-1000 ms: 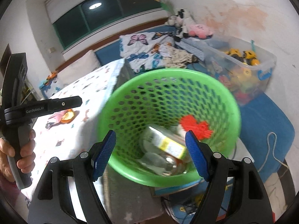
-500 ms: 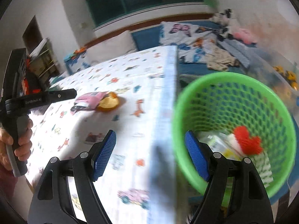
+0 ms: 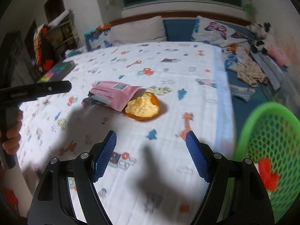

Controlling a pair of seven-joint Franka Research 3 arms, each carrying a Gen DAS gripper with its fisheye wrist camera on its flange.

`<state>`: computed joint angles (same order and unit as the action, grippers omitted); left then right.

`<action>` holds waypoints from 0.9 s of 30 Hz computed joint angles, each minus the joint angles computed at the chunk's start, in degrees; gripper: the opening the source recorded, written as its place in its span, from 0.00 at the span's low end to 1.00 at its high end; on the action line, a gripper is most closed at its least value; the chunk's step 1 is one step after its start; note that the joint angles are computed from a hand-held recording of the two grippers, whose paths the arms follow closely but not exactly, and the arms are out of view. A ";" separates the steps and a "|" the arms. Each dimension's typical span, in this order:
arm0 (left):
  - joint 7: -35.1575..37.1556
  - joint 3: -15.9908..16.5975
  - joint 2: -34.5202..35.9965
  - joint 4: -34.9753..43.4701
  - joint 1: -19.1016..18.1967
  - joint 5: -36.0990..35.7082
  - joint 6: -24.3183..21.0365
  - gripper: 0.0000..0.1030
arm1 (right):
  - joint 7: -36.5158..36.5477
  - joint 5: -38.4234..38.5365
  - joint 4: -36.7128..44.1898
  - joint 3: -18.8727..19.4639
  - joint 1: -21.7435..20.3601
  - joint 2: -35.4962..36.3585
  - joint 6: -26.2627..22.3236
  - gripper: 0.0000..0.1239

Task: Collect trash
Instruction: 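Grasp the orange peel with the right tool while the left approaches the pink package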

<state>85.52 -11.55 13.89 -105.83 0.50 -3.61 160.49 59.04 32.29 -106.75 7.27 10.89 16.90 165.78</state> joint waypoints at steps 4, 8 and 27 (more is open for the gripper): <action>2.56 -0.45 0.34 0.13 1.07 -0.99 -0.52 0.67 | 3.03 -6.98 4.69 -2.38 2.60 3.80 -2.17 0.61; 5.95 -0.74 0.73 0.14 1.56 -1.22 -0.50 0.74 | 5.80 -11.38 9.62 -3.63 3.67 7.48 -4.88 0.60; 27.91 -2.46 6.74 5.91 1.45 0.06 -3.87 0.90 | 9.72 -13.67 12.38 -3.14 2.65 9.46 -6.34 0.37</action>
